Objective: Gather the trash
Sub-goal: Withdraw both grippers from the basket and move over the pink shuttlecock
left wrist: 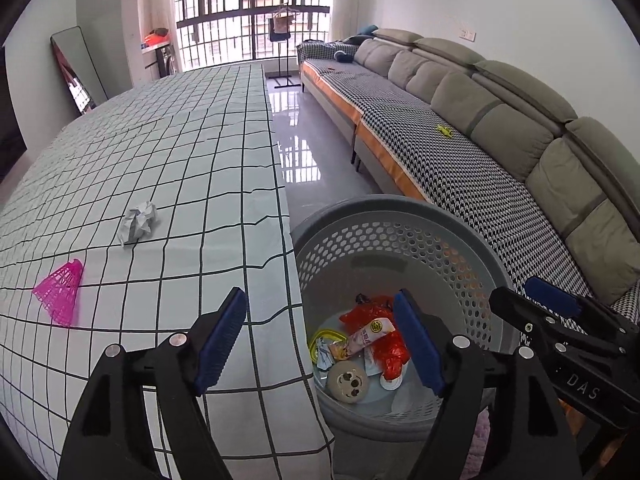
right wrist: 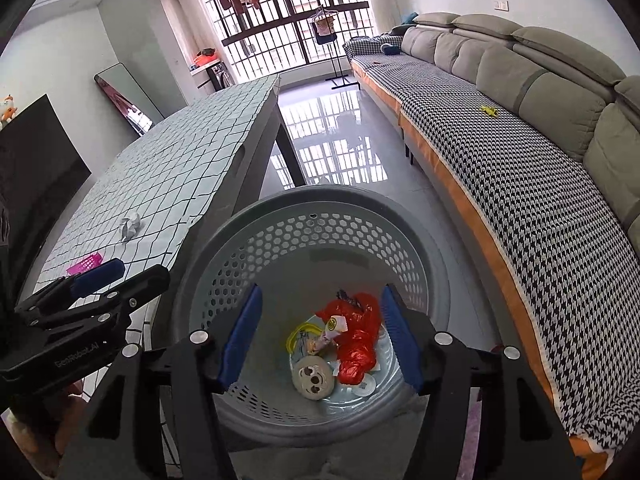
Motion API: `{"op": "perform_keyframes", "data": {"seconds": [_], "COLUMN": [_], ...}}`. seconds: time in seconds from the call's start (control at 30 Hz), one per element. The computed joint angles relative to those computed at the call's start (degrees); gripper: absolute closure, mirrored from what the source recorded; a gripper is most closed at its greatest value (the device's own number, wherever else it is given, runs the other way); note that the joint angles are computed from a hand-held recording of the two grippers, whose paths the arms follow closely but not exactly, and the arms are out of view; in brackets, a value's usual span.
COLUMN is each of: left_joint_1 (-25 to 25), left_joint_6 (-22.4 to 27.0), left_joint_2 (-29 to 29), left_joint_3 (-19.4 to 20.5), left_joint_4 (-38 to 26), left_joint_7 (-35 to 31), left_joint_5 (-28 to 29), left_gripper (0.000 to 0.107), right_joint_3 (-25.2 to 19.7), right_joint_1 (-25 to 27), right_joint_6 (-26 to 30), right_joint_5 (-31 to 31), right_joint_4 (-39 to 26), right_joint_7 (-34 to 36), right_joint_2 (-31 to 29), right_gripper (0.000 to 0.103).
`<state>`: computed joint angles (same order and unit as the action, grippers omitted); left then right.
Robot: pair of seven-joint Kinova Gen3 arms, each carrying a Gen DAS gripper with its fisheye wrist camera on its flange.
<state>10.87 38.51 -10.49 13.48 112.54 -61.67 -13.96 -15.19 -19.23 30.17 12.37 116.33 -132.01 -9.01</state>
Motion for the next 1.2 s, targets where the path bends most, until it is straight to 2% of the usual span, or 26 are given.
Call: {"op": "perform_keyframes", "data": {"seconds": [0.33, 0.43, 0.6, 0.93, 1.2], "left_joint_1": [-1.56, -2.75, -5.56, -12.51, -17.57], "left_joint_6": [0.24, 0.59, 1.66, 1.21, -0.45], "left_joint_2": [-3.36, -4.47, -6.54, -9.34, -6.8], "left_joint_3": [-2.17, -3.1, -3.89, -10.3, -15.71], "left_joint_4": [1.19, 1.29, 1.57, 3.16, 3.09], "left_joint_7": [-2.93, -4.37, -6.06, -12.43, -19.75], "left_joint_5": [2.58, 3.45, 3.29, 4.18, 5.21], "left_gripper": [0.029, 0.027, 0.026, 0.023, 0.023], "right_joint_3": [-2.04, -2.87, -3.21, -2.22, -0.64], "right_joint_1": [-1.74, -2.56, -5.1, -12.65, -19.11], "right_joint_6": [2.67, 2.72, 4.1, 6.99, 11.35], "right_joint_5": [3.83, 5.38, 7.01, 12.0, 14.77], "right_joint_4": [-3.07, -3.78, -6.47, -13.36, -19.86], "right_joint_7": [-3.21, -4.61, -5.12, -8.09, -8.25], "right_joint_2": [0.96, 1.34, 3.83, 9.07, 13.7], "right_gripper": [0.043, 0.038, 0.038, 0.037, 0.037]}}
